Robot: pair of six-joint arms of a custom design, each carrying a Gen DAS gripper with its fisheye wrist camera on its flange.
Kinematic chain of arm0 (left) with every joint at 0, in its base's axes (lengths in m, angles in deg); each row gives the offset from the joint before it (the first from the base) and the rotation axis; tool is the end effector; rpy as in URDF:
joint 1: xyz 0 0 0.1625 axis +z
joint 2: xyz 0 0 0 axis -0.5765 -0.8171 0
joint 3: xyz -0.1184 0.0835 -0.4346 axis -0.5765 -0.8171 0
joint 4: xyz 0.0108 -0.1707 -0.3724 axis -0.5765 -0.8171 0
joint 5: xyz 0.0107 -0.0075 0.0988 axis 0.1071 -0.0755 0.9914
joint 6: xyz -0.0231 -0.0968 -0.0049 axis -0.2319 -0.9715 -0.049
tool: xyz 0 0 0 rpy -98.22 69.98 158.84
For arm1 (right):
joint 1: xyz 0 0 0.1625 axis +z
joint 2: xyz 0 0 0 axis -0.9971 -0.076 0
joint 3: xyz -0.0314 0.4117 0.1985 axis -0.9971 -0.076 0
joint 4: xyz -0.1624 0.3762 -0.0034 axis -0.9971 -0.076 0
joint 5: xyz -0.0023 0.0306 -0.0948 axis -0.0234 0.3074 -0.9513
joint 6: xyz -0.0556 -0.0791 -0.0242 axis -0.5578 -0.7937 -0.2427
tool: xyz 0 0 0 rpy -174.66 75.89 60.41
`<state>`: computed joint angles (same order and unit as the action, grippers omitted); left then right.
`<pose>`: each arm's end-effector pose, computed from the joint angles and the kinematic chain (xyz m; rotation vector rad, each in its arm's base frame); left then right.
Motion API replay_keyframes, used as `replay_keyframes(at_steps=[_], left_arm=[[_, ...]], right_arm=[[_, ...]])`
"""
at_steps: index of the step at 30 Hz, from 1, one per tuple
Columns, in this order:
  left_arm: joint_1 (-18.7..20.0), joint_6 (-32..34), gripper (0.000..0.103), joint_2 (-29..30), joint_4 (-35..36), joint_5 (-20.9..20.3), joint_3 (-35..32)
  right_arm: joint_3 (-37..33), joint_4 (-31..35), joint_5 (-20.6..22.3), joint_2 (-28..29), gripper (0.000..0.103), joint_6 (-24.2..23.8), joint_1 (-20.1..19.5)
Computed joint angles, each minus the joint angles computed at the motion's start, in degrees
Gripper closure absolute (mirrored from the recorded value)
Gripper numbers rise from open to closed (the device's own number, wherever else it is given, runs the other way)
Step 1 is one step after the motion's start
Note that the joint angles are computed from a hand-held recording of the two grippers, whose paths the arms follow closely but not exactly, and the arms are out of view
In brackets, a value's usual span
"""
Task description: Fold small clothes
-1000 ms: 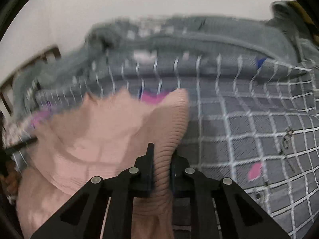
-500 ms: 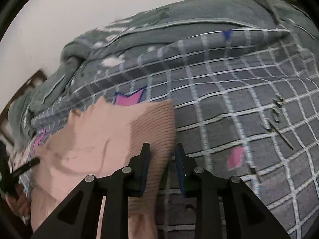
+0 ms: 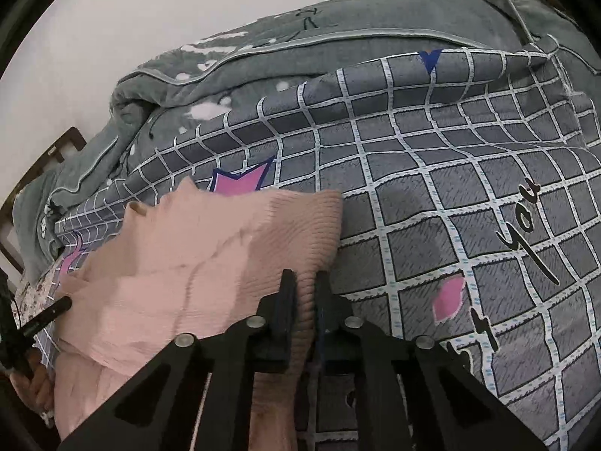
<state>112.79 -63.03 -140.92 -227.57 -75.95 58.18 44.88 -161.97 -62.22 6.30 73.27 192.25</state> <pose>0.0489 -0.6702 0.4575 0.2074 2.3361 -1.0183 0.3194 -0.7470 0.0019 0.3381 -2.6083 0.9668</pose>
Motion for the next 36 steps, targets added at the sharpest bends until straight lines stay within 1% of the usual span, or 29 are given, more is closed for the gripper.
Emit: replay_keyframes(at_steps=[1,2,4,5,6,7,8,9,10,11,12,13,16,20,21,27,33,36], left_arm=[[-0.12,0.02,0.069,0.0,0.54,0.43,-0.15],[-0.2,-0.02,0.069,0.04,1.1,0.91,-0.32],[-0.13,-0.34,0.067,-0.07,1.86,0.85,-0.49],[0.01,-0.65,0.066,-0.23,1.82,0.62,-0.41],[0.02,-0.97,0.06,-0.25,1.74,0.87,-0.32],[0.09,-1.32,0.052,-0.17,1.7,1.36,-0.29],[0.16,-1.8,0.049,-0.06,1.69,2.01,-0.21],[0.29,-2.04,0.046,-0.11,1.66,1.96,-0.09],[0.47,-2.22,0.045,-0.25,1.65,1.49,0.1],[0.6,-2.29,0.044,-0.38,1.44,1.2,0.31],[0.62,-2.04,0.042,-0.43,0.58,1.32,0.71],[0.61,-1.54,0.04,-0.42,-0.45,1.5,1.13],[0.33,1.12,0.037,0.18,-4.77,2.94,2.58],[-0.49,4.25,0.035,1.01,-9.48,5.78,3.85],[-0.58,4.49,0.032,1.2,-10.03,6.43,3.87],[-1.07,6.19,0.031,1.78,-12.78,8.29,4.39],[-0.63,4.52,0.029,1.47,-11.72,7.46,4.27],[-0.94,5.34,0.029,1.76,-12.73,8.44,4.5]], right_arm=[[-0.07,0.2,-0.91,0.02,0.078,0.12,0.15],[-0.02,-0.48,-2.18,0.09,0.072,-0.11,0.47],[0.6,-2.93,-2.57,0.12,0.071,-1.81,0.92],[1.03,-5.25,-2.73,0.26,0.071,-3.73,1.36],[1.41,-6.71,-2.68,0.31,0.068,-5.44,1.65],[1.35,-6.93,-2.9,0.46,0.064,-7.0,1.93],[0.48,-5.24,-3.99,0.93,0.06,-8.34,2.27],[-0.84,-2.89,-5.91,1.63,0.06,-8.51,2.54],[-1.65,-1.0,-7.21,1.98,0.06,-7.93,2.58],[-2.65,2.61,-8.1,2.13,0.06,-6.04,2.3],[-2.5,3.82,-7.29,1.77,0.06,-4.88,1.97],[-1.86,3.35,-6.22,1.32,0.06,-4.38,1.7],[-0.55,1.07,-6.88,1.09,0.056,-4.2,1.77],[0.17,-0.2,-7.8,1.23,0.054,-5.13,2.15],[0.48,-0.64,-7.77,1.15,0.054,-5.21,2.16],[0.77,-2.02,-8.49,1.41,0.05,-5.33,2.36],[1.87,-3.88,-7.81,1.0,0.05,-5.03,2.27],[1.81,-4.54,-8.53,1.27,0.051,-5.79,2.63]])
